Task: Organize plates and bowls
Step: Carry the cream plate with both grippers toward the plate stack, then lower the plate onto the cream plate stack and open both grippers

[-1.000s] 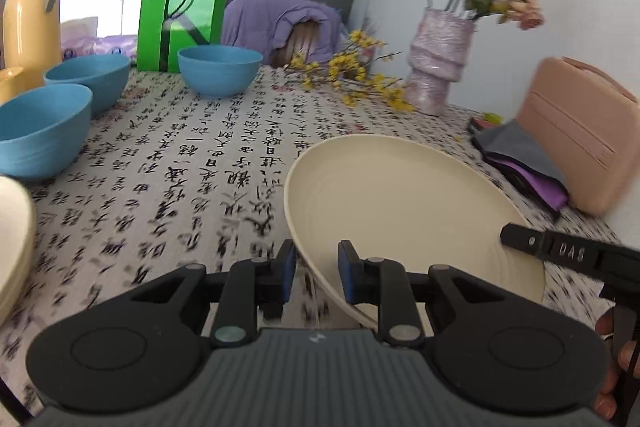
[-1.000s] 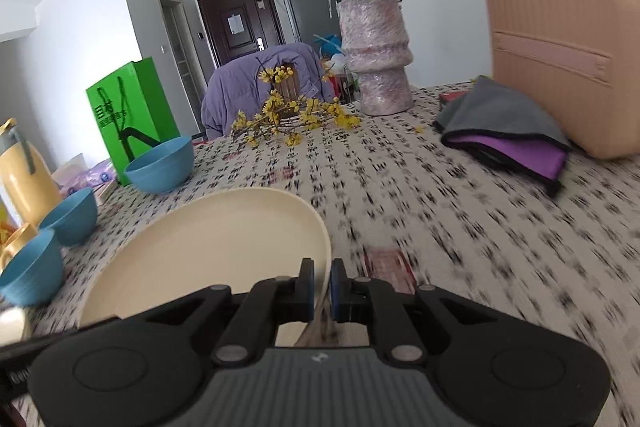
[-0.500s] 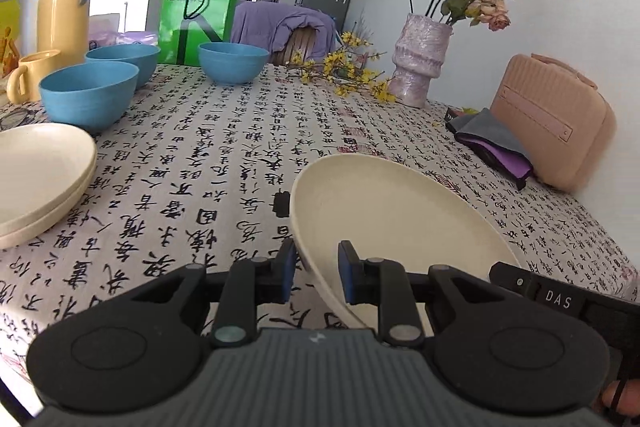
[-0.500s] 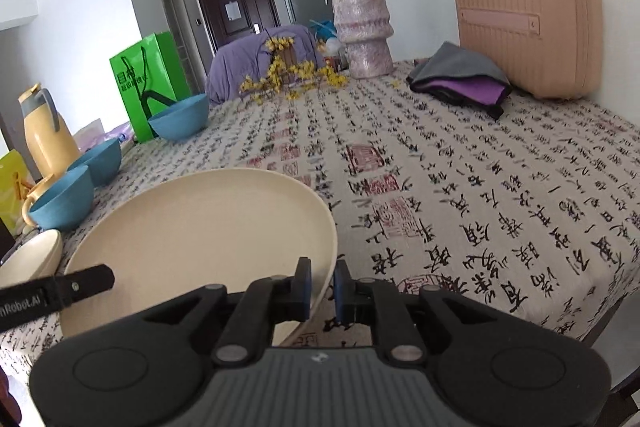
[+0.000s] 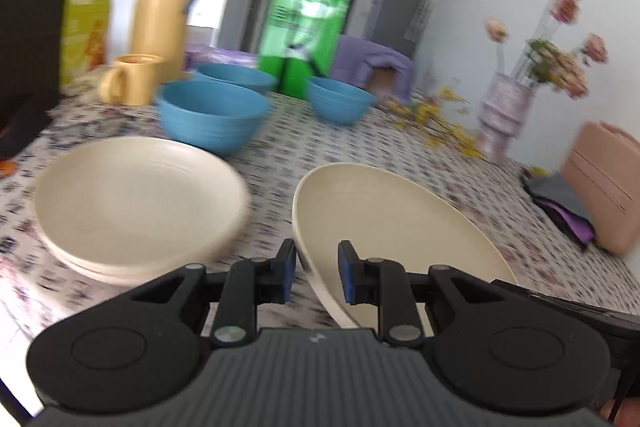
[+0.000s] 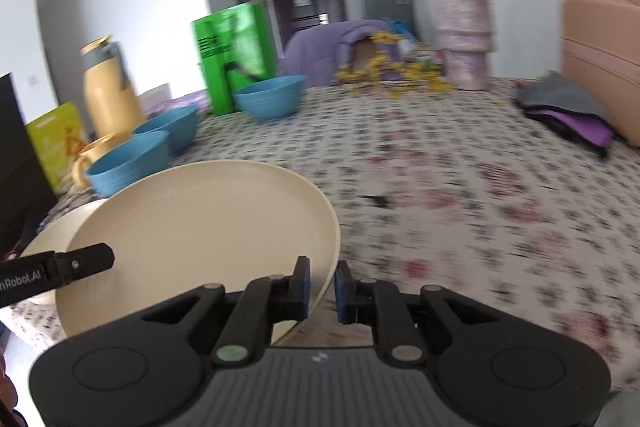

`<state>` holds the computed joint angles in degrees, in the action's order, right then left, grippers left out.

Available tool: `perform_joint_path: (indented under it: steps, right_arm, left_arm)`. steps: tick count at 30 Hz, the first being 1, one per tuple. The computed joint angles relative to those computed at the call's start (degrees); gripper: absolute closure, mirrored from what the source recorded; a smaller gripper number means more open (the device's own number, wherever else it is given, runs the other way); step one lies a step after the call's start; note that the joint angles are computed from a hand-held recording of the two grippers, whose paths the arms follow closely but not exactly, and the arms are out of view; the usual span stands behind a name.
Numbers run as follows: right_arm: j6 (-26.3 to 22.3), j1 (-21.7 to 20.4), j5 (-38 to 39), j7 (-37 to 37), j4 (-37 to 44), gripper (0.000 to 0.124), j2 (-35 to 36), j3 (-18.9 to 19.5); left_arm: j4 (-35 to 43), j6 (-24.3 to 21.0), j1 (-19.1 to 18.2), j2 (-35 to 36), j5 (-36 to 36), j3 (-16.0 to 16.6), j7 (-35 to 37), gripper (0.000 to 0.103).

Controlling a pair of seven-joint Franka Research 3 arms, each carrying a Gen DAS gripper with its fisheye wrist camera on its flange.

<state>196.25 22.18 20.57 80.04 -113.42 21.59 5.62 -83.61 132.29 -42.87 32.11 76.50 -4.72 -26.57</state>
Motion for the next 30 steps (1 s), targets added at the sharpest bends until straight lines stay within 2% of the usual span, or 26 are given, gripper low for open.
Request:
perform_joint_path:
  steps: [3, 8, 12, 16, 20, 25, 30]
  right_arm:
    - [-2.21, 3.39, -0.09, -1.12, 5.61, 0.111, 3.26, -1.35]
    - [-6.80, 8.62, -1.45, -2.28, 15.32, 0.111, 8.91, -3.79]
    - [-11.01, 12.77, -3.13, -1.22, 23.21, 0.111, 13.61, -6.50]
    - [-12.89, 16.24, -5.57, 0.87, 28.78, 0.111, 17.38, -9.26]
    - [-14.06, 19.58, -7.98, 3.23, 32.12, 0.110, 19.90, -13.01]
    - [-15.90, 22.65, -11.41, 6.33, 34.04, 0.108, 21.41, -17.18]
    - [-15.12, 22.71, -14.06, 7.44, 33.49, 0.105, 21.34, -17.45]
  left_arm:
    - [-6.28, -0.65, 1.31, -4.38, 0.75, 0.28, -3.28, 0.080]
    - [-15.63, -2.08, 5.54, -11.18, 2.49, -1.40, -8.09, 0.080]
    - [-21.04, -3.11, 9.12, -14.95, 3.13, -3.19, -10.08, 0.080]
    - [-24.71, -2.22, 12.78, -17.45, 3.01, -4.87, -10.92, 0.080]
    - [-26.45, -0.78, 15.22, -18.43, 2.35, -5.96, -10.25, 0.080]
    - [-27.72, -0.41, 16.20, -19.08, 3.64, -6.53, -10.83, 0.079]
    - [-28.01, -0.60, 16.28, -18.79, 5.77, -6.88, -10.05, 0.072]
